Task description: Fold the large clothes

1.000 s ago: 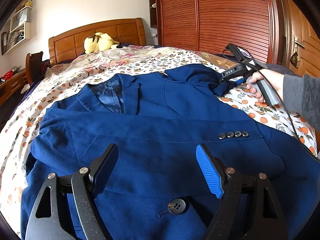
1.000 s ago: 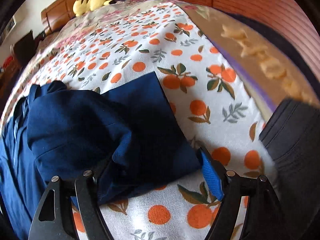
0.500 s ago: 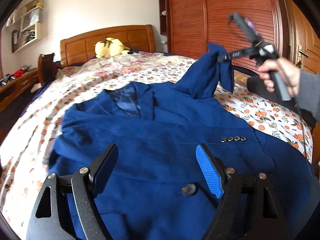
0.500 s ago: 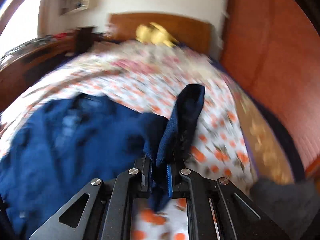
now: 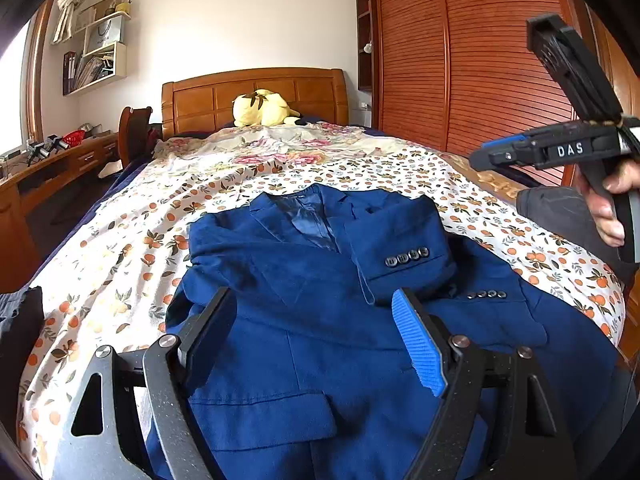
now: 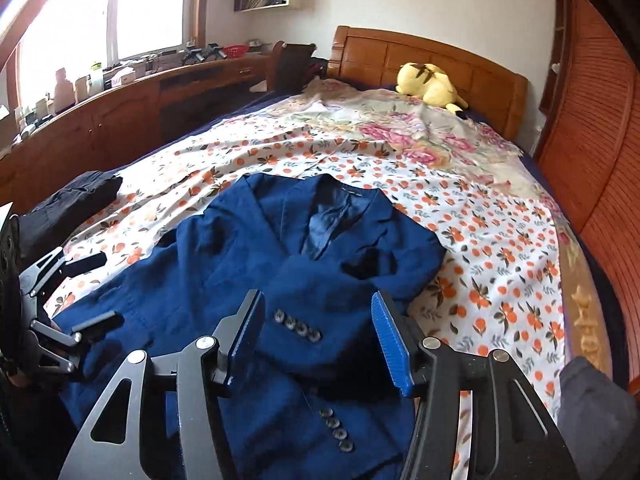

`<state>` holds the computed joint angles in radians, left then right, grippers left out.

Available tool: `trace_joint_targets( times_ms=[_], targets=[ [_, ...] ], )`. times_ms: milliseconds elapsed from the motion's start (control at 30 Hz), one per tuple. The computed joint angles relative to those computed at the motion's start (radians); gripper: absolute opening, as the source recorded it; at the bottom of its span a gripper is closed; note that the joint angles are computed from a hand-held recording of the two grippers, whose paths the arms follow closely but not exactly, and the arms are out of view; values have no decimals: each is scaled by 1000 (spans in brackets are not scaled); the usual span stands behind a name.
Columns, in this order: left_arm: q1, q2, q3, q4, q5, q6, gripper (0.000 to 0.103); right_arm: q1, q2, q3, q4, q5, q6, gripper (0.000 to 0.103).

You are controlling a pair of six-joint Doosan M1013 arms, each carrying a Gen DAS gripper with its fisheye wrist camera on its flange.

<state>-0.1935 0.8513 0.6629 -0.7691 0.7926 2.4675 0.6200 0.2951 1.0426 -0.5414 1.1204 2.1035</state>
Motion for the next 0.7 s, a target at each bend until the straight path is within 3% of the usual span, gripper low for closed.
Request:
trace_joint_targets(
  times_ms=[133,367,400,500,700],
  targets=[
    [-3,-17,30,-15,-1,39,81,27,-23,33,-36,29,88,58],
    [-17,-20,33,-37,46,80,80,-1,-74,194,-47,-11,233,58],
    [-20,-19,31,-37,51,82,74,-10,-78,213,-41,-21,253,58],
    [-35,-2,-7,8,73,52,60,-32,-83,263,-23,-58,304,58],
    [-72,110,-227,132,193,-103,57,-72,-85,308,51,-133,342,58]
  ],
)
